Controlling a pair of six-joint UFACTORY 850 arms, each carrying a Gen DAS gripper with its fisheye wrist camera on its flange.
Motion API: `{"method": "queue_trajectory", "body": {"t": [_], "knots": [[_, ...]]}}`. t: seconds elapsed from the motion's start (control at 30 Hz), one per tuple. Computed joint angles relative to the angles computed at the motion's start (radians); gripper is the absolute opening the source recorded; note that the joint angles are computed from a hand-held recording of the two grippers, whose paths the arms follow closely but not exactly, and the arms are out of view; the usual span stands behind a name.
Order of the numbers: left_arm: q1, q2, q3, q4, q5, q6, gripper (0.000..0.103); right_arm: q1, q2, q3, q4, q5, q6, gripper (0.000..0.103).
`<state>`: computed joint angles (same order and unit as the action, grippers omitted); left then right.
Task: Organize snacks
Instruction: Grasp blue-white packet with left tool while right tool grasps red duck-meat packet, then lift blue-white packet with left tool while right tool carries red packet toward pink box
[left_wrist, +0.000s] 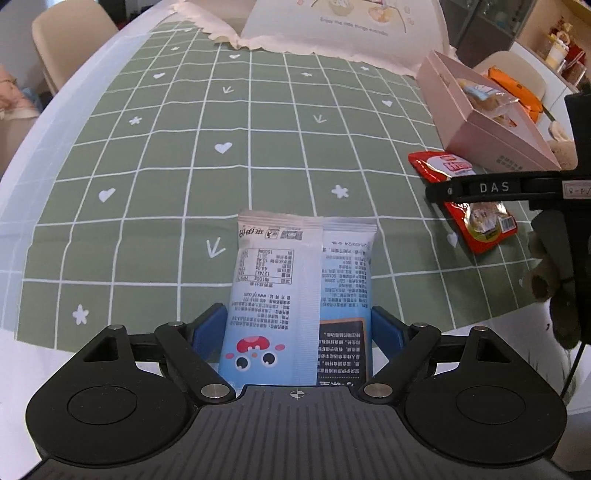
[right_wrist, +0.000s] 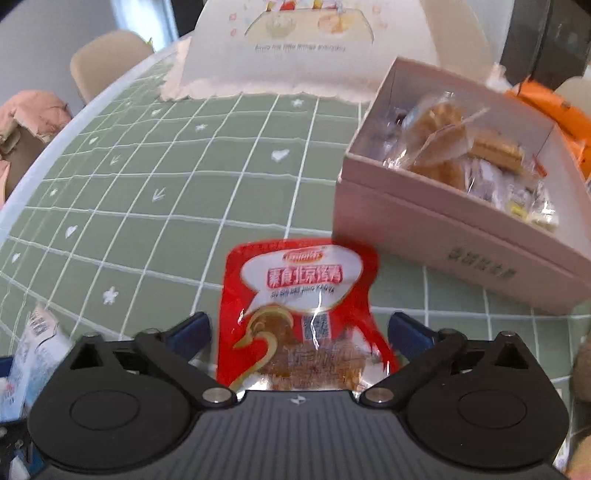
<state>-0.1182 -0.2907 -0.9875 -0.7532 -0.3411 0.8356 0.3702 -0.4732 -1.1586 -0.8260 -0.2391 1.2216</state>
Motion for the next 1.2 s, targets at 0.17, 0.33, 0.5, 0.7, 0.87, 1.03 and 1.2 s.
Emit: {"method": "queue_trajectory", "body": {"t": [0.17,0.33,0.5,0.7,0.87,1.03,1.2], "knots": [[0.005,-0.009,-0.008,-0.031,-0.013,0.014,0.089,0.024,0.056,0.059,-0.002,-0.028,-0.013,0.074],[-0.027,-0.018,-0.024,0.140,0.006,-0.125,0.090,0.036,0.162,0.173,0.139,-0.006,-0.103,0.066],[-0.034,-0.016,-0.027,0.118,-0.017,-0.080,0.083,0.056,0.287,0.282,0.071,-0.014,0.051,0.062],[-0.052,0.062,-0.028,-0.176,-0.078,0.274,0.082,0.079,0.439,0.369,-0.089,-0.093,0.284,0.058],[-0.057,0.092,-0.172,-0.554,-0.236,0.616,0.084,0.102,0.551,0.418,-0.217,-0.191,0.454,0.055],[-0.130,-0.004,-0.410,-0.771,-0.276,0.779,0.088,0.115,0.616,0.450,-0.331,-0.252,0.602,0.045],[-0.203,-0.172,-0.616,-0.648,-0.240,0.540,0.088,0.112,0.605,0.481,-0.402,-0.250,0.694,0.048]]}}
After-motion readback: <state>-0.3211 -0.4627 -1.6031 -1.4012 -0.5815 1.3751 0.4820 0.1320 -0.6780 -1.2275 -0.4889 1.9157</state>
